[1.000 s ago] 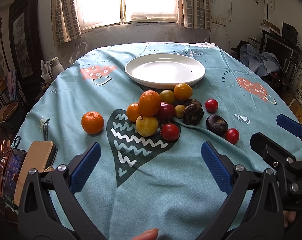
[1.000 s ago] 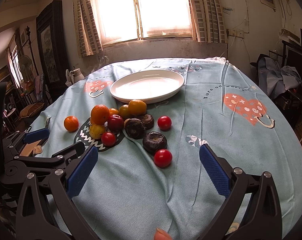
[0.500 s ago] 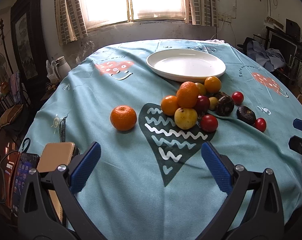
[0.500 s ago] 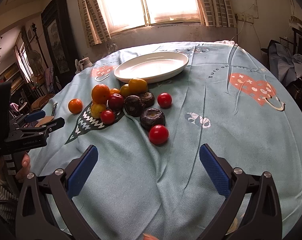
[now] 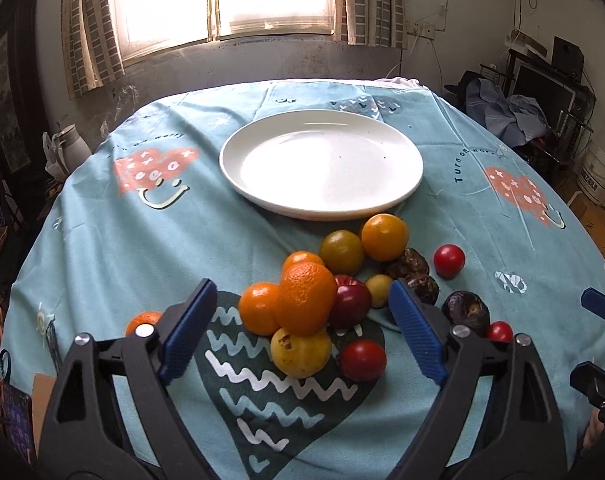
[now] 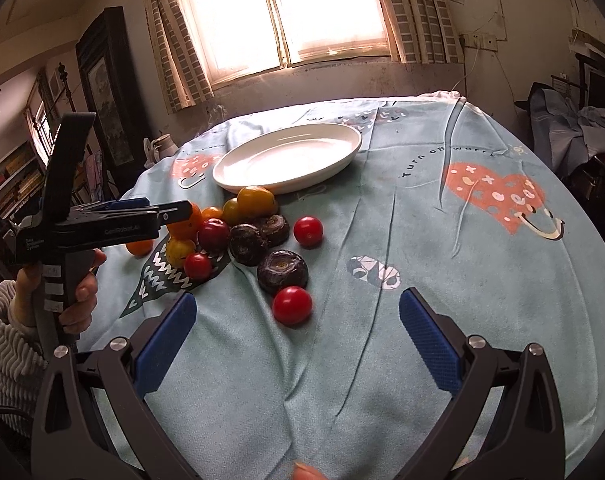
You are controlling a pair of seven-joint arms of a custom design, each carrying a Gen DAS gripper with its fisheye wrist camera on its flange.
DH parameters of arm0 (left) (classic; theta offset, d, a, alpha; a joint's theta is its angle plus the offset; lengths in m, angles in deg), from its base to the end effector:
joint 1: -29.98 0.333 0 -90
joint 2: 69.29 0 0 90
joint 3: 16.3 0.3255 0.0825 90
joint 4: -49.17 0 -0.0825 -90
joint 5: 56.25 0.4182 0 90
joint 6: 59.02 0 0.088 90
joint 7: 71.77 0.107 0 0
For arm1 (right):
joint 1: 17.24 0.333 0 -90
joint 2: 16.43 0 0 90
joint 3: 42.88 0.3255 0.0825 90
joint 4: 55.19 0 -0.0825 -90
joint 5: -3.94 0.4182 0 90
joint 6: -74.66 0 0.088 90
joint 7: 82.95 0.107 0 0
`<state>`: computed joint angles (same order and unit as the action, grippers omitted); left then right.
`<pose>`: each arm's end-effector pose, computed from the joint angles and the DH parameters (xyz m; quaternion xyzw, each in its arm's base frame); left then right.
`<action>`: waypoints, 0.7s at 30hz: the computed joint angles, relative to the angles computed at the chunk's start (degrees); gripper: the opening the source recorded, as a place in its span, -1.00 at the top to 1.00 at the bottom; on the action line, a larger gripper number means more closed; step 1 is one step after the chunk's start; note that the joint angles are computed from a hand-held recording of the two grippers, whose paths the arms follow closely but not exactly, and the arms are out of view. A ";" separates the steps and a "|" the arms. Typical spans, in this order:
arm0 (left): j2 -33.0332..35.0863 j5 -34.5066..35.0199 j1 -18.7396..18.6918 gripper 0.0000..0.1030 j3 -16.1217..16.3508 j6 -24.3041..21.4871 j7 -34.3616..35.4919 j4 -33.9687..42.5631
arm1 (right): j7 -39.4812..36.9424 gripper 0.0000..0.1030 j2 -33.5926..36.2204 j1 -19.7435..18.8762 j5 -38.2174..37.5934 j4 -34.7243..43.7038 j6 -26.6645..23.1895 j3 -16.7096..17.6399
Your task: Organize fruits
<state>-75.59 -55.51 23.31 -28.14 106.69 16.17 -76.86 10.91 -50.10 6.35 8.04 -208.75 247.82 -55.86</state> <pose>0.5571 -0.1909 0.5173 -0.5441 0.7430 -0.3118 0.2337 0.4279 0.0681 0.5119 -0.6410 0.6244 -0.2025 0.3978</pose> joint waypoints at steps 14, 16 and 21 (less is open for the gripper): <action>4.20 -13.89 -1.81 0.25 1.81 -2.24 13.93 3.46 | -8.30 -0.97 7.20 6.52 4.49 8.20 -1.34 -4.52; 3.13 -15.88 -1.54 0.25 2.04 -1.03 14.10 2.24 | -11.83 -0.83 10.24 9.30 7.03 11.83 -2.81 -6.17; -0.61 -13.22 0.22 0.26 2.15 4.78 9.83 -2.15 | -21.82 -0.49 20.68 15.27 17.31 23.25 -10.05 -10.32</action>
<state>-76.20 -68.73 23.53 -25.99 111.46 26.00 -79.01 -10.91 -29.42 21.63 25.35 -185.51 237.78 -66.18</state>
